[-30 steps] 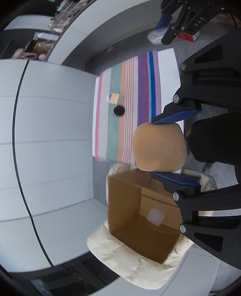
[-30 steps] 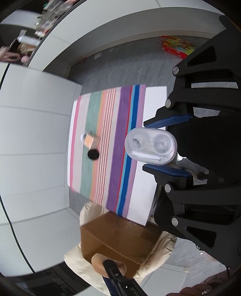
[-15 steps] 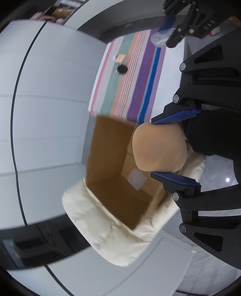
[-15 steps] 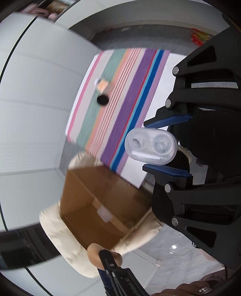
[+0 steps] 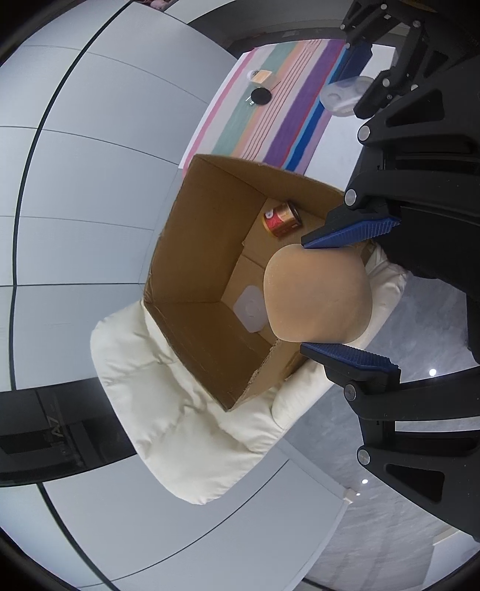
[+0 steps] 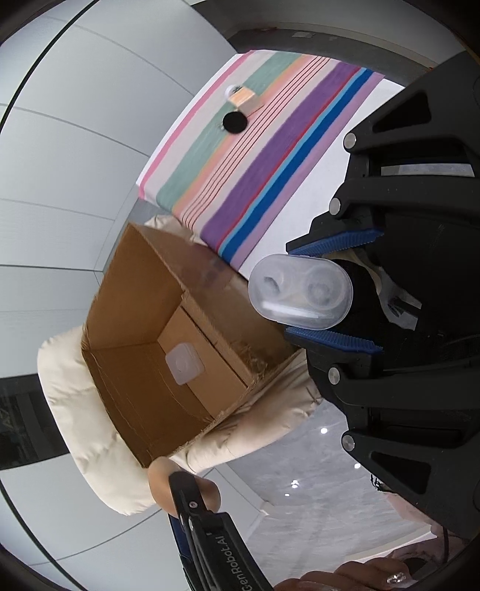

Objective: Organize objects
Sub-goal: 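Lift the sponge and clear case and carry both toward the cardboard box, then lower both tools into the box and open them to release sponge and case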

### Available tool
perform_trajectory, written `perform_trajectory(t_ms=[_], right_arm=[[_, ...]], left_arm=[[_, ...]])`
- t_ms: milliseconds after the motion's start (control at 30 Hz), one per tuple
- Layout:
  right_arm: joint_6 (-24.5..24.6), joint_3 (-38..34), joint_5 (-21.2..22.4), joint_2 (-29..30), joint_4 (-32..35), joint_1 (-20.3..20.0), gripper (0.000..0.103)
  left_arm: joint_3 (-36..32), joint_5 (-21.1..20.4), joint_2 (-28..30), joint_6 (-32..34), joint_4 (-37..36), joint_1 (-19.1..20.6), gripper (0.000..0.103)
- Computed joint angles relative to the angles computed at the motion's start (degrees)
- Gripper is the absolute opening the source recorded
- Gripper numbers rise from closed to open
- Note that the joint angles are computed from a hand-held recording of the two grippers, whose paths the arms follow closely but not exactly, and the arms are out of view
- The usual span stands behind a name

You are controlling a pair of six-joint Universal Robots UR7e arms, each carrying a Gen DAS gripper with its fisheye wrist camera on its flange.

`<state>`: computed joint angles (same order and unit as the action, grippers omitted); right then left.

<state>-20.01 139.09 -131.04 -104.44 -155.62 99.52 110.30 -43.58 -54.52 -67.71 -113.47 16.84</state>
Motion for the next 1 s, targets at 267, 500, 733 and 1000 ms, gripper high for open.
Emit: perform_trajectory(t_ms=[267, 500, 733, 1000], right_arm=[[-1.1, -2.8, 0.3, 5.3, -1.3, -0.6, 0.041], [-3.9, -7.6, 1.6, 11.9, -4.6, -1.1, 0.041], [-5.7, -13.1, 2.8, 18.5, -6.3, -2.0, 0.041], [-7.1, -18.1, 4.1, 25.2, -7.9, -3.6, 0.041]], left_arm=[[-0.9, 0.0, 2.0, 2.5, -3.4, 2.2, 0.052], [-3.9, 2.4, 4.0, 5.6, -5.2, 5.5, 0.052], [-7.8, 3.2, 7.2, 8.5, -8.2, 10.0, 0.052], [-11.7, 4.3, 10.8, 10.8, -8.5, 12.9, 0.052]])
